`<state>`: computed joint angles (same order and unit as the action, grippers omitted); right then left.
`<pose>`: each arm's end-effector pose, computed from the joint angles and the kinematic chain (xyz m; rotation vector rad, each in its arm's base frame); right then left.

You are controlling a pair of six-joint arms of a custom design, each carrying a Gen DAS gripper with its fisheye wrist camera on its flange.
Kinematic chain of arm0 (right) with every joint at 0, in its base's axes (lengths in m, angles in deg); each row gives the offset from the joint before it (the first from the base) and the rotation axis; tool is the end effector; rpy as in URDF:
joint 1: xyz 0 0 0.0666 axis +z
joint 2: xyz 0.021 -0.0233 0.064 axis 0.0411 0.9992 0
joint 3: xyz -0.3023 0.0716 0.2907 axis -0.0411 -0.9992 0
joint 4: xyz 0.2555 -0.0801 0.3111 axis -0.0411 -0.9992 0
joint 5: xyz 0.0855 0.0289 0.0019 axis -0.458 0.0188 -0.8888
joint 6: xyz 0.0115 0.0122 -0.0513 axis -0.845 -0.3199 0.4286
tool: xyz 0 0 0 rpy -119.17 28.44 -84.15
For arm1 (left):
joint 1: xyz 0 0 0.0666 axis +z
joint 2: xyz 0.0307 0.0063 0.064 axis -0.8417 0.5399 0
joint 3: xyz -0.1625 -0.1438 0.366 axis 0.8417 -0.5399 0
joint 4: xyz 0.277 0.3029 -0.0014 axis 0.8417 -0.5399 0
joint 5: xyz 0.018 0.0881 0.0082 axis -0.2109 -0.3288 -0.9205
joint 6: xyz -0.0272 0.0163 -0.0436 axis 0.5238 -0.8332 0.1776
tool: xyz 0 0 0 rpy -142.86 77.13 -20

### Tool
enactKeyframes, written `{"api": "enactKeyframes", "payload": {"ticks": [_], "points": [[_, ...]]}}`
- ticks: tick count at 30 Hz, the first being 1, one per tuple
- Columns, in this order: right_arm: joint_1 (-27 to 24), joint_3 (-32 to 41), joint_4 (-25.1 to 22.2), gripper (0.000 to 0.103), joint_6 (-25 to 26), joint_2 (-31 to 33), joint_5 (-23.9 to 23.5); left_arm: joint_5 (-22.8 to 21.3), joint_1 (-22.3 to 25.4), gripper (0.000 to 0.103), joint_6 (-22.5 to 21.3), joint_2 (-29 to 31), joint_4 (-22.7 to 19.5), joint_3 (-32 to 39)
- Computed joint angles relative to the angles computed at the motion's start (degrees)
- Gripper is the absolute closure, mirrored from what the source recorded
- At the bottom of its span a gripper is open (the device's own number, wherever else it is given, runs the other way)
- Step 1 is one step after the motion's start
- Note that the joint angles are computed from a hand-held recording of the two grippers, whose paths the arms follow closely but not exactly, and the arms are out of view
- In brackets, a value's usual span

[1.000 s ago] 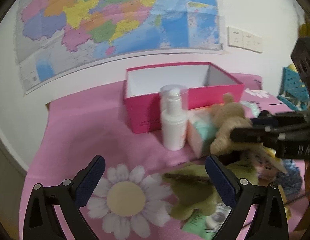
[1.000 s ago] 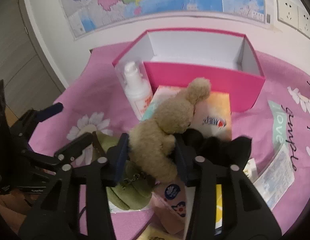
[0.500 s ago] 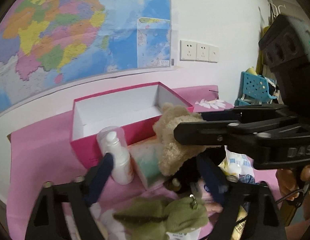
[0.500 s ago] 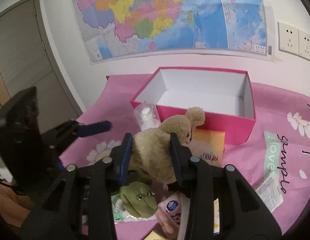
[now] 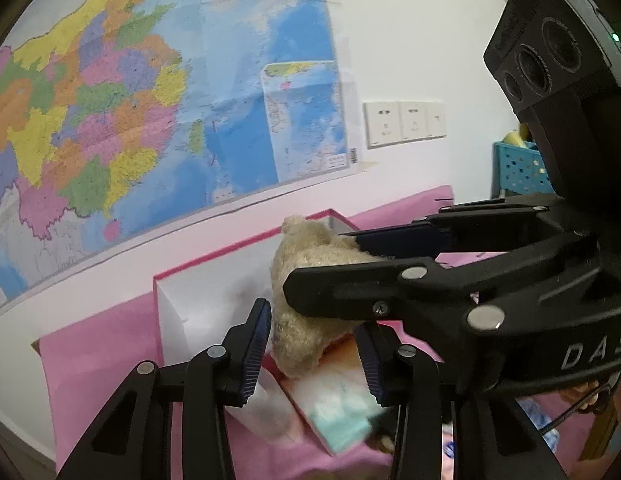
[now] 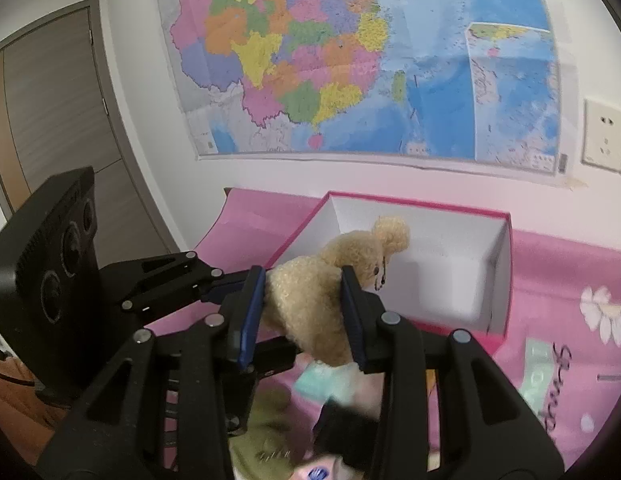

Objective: Organize soft objects
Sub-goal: 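Grasp the beige plush bunny with the right gripper and lift it, then lower the bunny into the pink box and open the right gripper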

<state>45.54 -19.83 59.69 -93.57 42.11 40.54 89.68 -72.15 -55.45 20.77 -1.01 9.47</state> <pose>0.3587 0.3195 0.4157 -0.1186 2.0710 0.3764 0.4202 -0.1283 0.4049 0.9989 1.8896 -0.3858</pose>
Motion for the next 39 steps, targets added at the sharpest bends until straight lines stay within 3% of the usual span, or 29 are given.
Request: {"api": "enactKeyframes", "payload": {"ticks": [6, 13, 17, 20, 24, 29, 32, 34, 39], "points": [[-5.46, 2.25, 1.30, 0.062, -0.30, 3.23, -6.36, -7.26, -2.11, 0.061, -0.18, 5.51, -0.11, 4.87], [-9.13, 4.53, 0.70, 0.058, -1.15, 7.10, -9.30, -13.96, -4.02, 0.058, -0.82, 10.09, -0.47, 8.31], [-10.45, 5.59, -0.80, 0.052, -3.26, 9.06, -9.39, -17.46, -4.74, 0.040, -0.54, 10.81, 1.27, 8.11], [-10.23, 6.63, -4.42, 0.046, -3.88, 9.98, -6.76, -18.72, -4.32, 0.036, -0.30, 10.19, 3.49, 6.96], [-10.38, 4.13, -3.15, 0.041, -5.40, 7.75, -6.13, -17.02, -2.75, 0.036, 0.71, 8.78, 4.61, 5.67], [-8.14, -0.36, -2.42, 0.038, -5.46, 2.52, -3.20, -7.58, 1.01, 0.034, 3.60, 3.09, 5.82, 1.43], [-5.88, -3.29, -2.02, 0.027, -5.53, -0.94, -1.30, -3.18, 2.89, 0.029, 4.45, -0.53, 6.63, -1.67], [-3.88, -5.26, -2.85, 0.021, -6.04, -3.46, 0.85, -1.11, 3.96, 0.029, 4.17, -2.83, 6.04, -3.77], [-0.53, -9.39, -4.40, 0.020, -9.34, -7.36, 2.60, 1.37, 5.19, 0.029, 3.21, -6.33, 3.49, -7.61]]}}
